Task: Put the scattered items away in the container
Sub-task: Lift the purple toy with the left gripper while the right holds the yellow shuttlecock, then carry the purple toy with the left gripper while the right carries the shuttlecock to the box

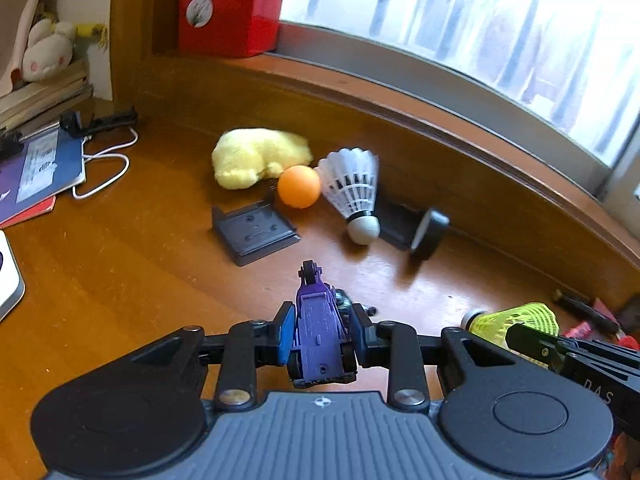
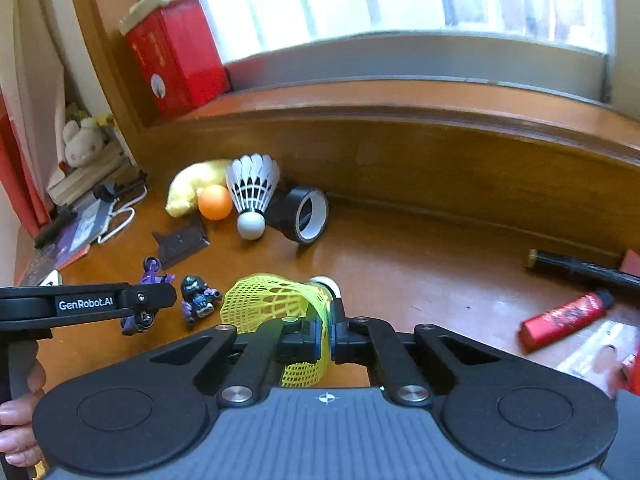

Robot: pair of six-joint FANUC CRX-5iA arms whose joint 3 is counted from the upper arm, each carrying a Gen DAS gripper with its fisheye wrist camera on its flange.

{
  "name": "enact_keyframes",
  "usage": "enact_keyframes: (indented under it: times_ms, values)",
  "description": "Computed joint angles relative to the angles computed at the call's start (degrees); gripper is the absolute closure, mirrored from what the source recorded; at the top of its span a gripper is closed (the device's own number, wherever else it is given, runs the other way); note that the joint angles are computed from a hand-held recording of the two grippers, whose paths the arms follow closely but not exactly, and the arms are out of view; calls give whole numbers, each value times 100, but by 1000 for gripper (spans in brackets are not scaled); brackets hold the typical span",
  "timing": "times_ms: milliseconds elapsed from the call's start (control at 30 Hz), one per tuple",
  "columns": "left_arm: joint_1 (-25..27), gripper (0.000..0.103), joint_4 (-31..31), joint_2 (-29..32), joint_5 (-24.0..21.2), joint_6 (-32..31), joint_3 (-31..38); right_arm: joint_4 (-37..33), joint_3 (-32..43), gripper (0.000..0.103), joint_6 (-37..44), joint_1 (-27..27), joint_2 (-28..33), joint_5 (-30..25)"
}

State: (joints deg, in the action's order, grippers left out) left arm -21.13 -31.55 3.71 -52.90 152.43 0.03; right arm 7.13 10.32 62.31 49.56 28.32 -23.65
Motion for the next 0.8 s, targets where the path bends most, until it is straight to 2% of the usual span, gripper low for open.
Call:
enact_keyframes:
  times_ms: [333, 633, 800]
  values:
    - [-337, 72, -79, -109, -123, -148, 25, 881, -1058, 97, -1216, 102, -687, 550]
    - [-677, 72, -247, -88, -200, -179, 183, 2312, -2095, 97, -2776, 68, -1268, 1099]
    - [-850, 72, -244, 7, -198, -273, 339, 3480, -2706, 97, -3974, -102, -1597, 1430]
